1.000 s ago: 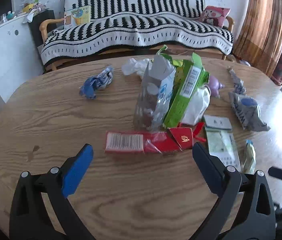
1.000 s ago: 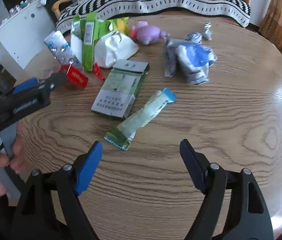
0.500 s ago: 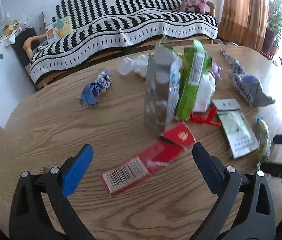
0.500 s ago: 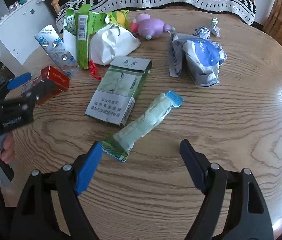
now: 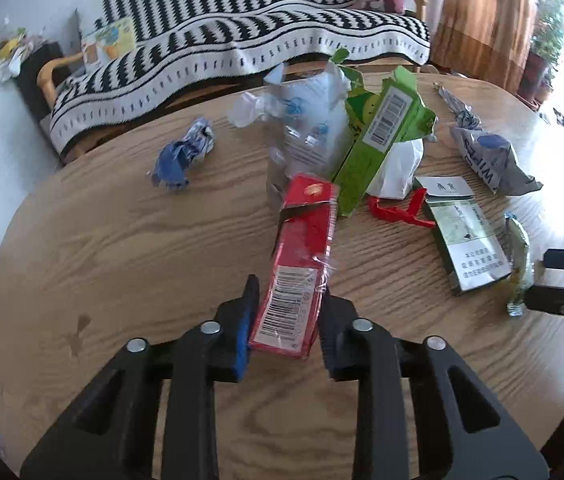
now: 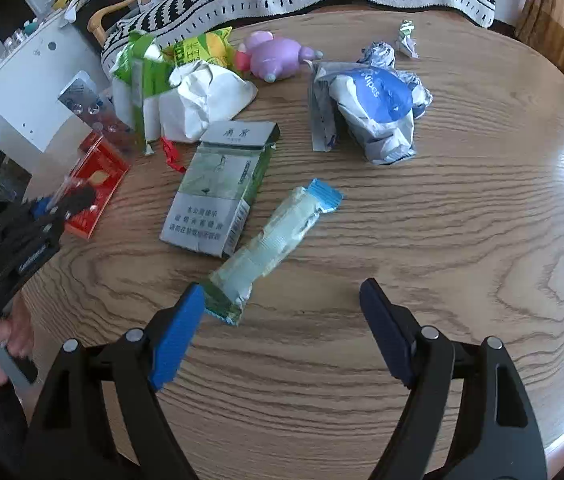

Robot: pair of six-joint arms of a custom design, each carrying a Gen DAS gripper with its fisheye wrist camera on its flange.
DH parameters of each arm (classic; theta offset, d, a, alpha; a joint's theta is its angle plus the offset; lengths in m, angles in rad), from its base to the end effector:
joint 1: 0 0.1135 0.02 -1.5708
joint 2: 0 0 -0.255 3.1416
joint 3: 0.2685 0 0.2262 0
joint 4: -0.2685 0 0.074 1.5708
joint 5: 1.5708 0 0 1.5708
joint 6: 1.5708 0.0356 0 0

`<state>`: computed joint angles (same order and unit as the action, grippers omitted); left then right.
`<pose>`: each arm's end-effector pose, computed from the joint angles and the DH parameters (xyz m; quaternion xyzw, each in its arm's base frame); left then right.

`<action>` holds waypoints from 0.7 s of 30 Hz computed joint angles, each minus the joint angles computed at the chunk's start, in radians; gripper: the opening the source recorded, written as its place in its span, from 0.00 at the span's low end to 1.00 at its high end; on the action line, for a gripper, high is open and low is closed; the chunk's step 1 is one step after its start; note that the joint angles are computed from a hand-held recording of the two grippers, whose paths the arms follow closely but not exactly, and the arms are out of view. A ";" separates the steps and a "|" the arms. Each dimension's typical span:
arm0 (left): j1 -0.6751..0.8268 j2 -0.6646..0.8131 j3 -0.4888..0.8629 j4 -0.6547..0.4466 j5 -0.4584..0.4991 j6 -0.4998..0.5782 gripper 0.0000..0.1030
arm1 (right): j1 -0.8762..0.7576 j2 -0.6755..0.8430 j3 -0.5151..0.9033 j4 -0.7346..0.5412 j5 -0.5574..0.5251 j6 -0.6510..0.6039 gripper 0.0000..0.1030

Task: Collect trash
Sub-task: 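Grasp the red cigarette box with the left gripper while the right grasps the green wrapper, then carry both items to the black bin and open both grippers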

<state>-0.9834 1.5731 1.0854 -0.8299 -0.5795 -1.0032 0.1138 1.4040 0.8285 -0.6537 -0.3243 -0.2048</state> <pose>0.1644 -0.2118 0.2188 -0.0455 0.9502 0.0534 0.3035 0.2266 0.0373 0.1951 -0.1814 0.9559 0.1513 0.1748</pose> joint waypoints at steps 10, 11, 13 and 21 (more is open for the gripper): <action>-0.166 0.044 0.169 -0.247 -0.051 -0.321 0.22 | 0.110 -0.012 -0.025 0.098 0.126 0.056 0.35; -0.177 0.058 0.192 -0.256 -0.058 -0.333 0.22 | 0.111 -0.017 -0.032 0.102 0.131 0.043 0.26; -0.197 0.094 0.247 -0.282 -0.072 -0.352 0.22 | 0.092 -0.026 -0.038 0.088 0.113 0.022 0.23; -0.248 0.241 0.476 -0.294 -0.097 -0.305 0.22 | -0.286 -0.147 0.029 -0.114 -0.125 -0.293 0.19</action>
<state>-1.2311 1.8144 1.5619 -1.1240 -0.6768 -1.3085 -0.1723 1.2569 0.8577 -0.7679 -0.4497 -0.4974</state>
